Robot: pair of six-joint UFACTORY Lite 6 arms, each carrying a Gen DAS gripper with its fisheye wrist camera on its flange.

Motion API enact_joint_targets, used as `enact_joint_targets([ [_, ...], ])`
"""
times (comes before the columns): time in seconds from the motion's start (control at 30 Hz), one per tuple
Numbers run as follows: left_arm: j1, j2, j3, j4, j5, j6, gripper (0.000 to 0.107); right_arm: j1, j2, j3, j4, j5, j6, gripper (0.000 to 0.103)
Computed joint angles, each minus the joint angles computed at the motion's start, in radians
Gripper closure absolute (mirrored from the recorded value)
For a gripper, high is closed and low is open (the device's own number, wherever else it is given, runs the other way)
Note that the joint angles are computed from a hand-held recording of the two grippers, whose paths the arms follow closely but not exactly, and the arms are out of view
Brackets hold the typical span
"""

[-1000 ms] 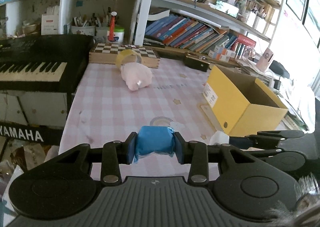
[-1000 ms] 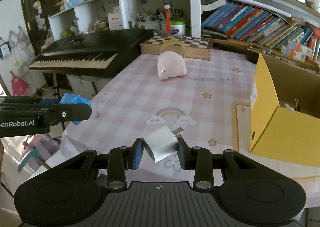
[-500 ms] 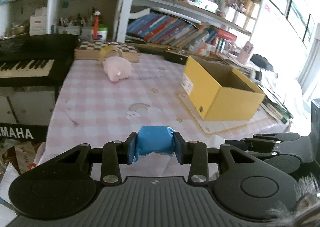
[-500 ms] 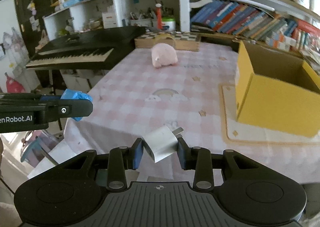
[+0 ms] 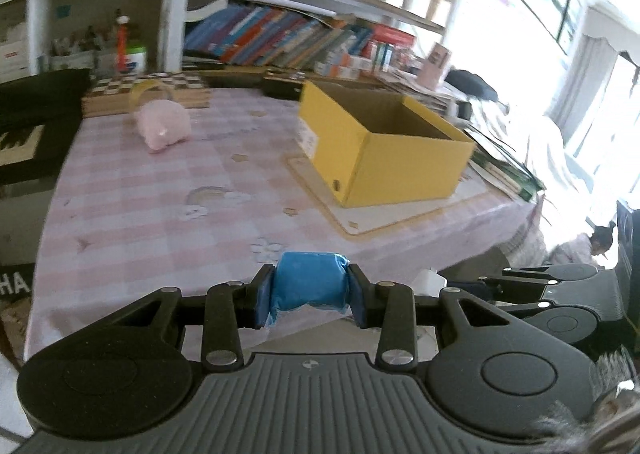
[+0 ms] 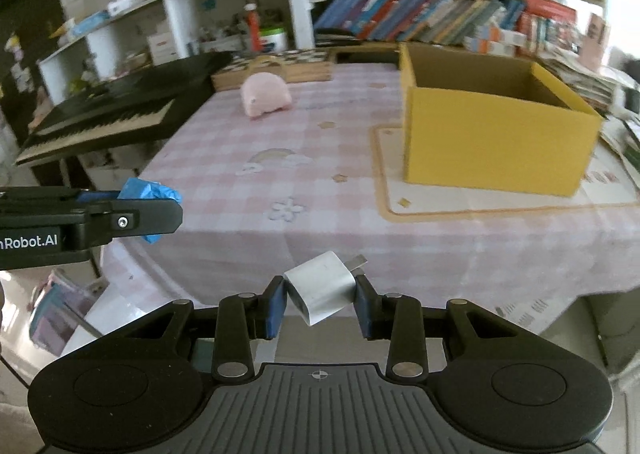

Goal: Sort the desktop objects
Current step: 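Carry the blue cloth and charger plug with both tools toward the yellow box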

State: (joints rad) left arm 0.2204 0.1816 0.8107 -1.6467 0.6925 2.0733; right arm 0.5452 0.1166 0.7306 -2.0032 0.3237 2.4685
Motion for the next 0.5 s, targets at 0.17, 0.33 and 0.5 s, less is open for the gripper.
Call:
enact_joint_targets([
  [0.17, -0.073, 0.016, 0.018, 0.013, -0.006, -0.004, 0.072, -0.014, -0.060, -0.076, 0.046, 0.034, 0.013, 0.068],
  [0.33, -0.149, 0.051, 0.056, 0.023, -0.025, -0.018, 0.072, -0.053, -0.097, -0.124, 0.046, 0.034, 0.039, 0.068],
  [0.5, -0.217, 0.096, 0.114, 0.012, -0.045, -0.039, 0.072, -0.128, -0.120, -0.147, -0.001, 0.007, 0.053, 0.068],
])
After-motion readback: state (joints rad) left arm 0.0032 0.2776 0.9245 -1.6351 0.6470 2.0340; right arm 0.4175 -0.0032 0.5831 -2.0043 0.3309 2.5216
